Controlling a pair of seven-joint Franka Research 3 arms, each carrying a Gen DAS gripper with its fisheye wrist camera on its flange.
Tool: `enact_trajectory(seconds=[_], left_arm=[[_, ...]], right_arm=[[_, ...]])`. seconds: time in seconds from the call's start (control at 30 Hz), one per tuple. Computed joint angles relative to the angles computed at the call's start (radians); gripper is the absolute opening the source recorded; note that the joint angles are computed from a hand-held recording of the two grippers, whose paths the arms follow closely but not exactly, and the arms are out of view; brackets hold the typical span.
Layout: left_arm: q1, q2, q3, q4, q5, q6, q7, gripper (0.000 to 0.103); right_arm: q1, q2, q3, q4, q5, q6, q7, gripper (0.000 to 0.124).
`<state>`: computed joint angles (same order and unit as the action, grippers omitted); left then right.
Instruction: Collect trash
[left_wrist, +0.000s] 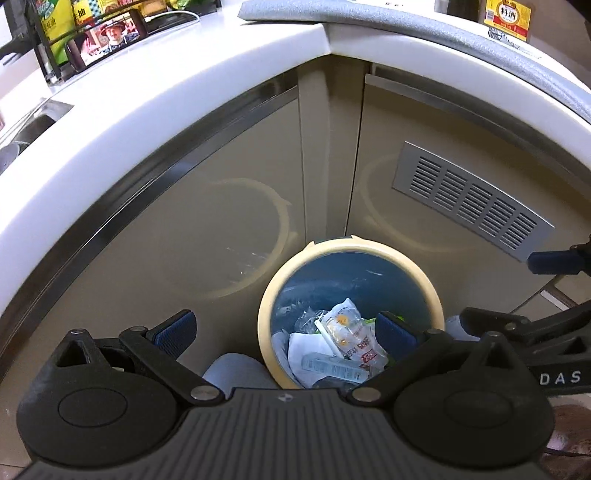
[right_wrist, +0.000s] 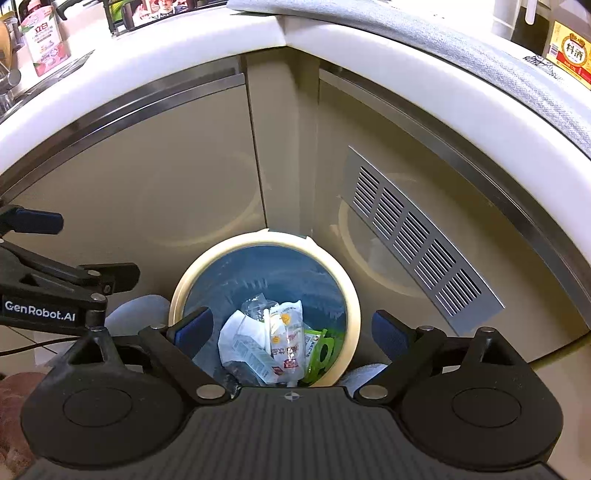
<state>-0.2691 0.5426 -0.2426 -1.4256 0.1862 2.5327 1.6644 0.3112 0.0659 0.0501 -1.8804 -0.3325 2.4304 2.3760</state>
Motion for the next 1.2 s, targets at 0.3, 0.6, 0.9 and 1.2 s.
enact_trajectory(seconds=[0.3, 0.6, 0.9, 1.2], left_arm=[[-0.01, 0.001, 0.009, 0.0, 0.024, -0.008, -0.013, 0.103], [-0.01, 0.001, 0.01, 0.004, 0.029, -0.013, -0.014, 0.103], [-0.008, 0.001, 0.009, 0.001, 0.029, -0.007, -0.013, 0.103], [-0.009, 0.002, 0.01, 0.004, 0.031, -0.008, -0.016, 0.103]], right_arm=[[-0.001, 0.005, 0.0, 0.002, 0.03, 0.011, -0.03, 0.103], [0.001, 0.013, -0.001, 0.01, 0.066, -0.012, -0.044, 0.103], [0.004, 0.017, -0.004, 0.014, 0.065, -0.017, -0.049, 0.103], [0.005, 0.015, -0.003, 0.013, 0.06, -0.02, -0.035, 0.103]])
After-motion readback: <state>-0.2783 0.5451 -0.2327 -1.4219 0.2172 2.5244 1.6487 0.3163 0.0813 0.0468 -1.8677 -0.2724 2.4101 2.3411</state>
